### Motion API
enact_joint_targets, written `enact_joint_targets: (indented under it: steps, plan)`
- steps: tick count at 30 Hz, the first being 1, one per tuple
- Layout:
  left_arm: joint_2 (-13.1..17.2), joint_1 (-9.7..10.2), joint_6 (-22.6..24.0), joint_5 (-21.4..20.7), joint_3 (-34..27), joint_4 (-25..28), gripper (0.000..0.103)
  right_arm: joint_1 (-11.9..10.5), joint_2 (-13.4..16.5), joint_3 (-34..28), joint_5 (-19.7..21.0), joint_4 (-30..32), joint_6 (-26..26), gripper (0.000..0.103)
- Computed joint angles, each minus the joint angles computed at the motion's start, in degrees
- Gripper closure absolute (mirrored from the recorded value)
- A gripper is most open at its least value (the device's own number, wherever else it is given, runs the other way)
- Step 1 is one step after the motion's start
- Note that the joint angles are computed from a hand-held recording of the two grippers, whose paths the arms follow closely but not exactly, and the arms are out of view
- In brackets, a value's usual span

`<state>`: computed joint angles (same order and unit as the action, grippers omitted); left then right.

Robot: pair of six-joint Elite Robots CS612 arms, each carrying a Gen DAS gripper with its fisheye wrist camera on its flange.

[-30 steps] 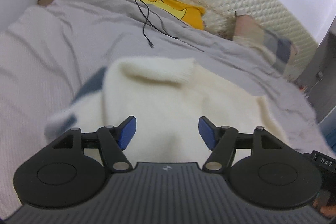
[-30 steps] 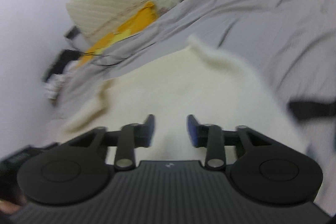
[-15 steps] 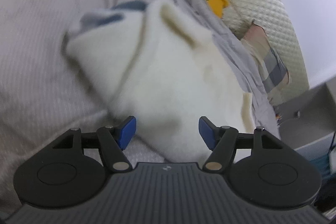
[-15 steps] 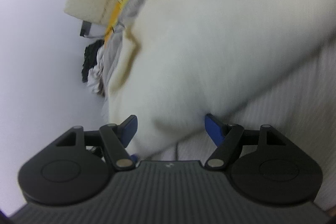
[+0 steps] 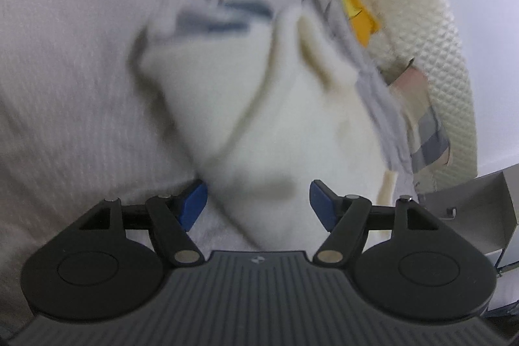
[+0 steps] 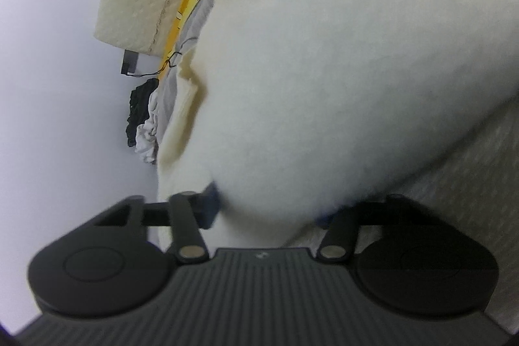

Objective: Fold large clothes

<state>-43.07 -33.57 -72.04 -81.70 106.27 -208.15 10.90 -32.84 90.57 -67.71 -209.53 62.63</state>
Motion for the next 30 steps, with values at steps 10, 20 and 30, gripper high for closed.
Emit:
enact_joint_targets:
  steps: [10, 20, 30]
  plan:
    - [-3.46, 3.30, 20.11, 8.06, -3.49, 10.17, 0.056, -0.41, 0.13, 0.31, 0.36, -0.70, -0.90, 0.057]
    - [-0.96, 5.20, 40.57, 3.22, -10.93, 20.09, 0.068, -0.65, -0.02, 0.79, 0.94, -0.95, -0.61, 0.057]
    - [4.39, 7.51, 48.54, -6.72, -16.18, 15.96, 0.072, -0.52, 0.27, 0.20, 0.82, -0.29, -0.80, 0.055]
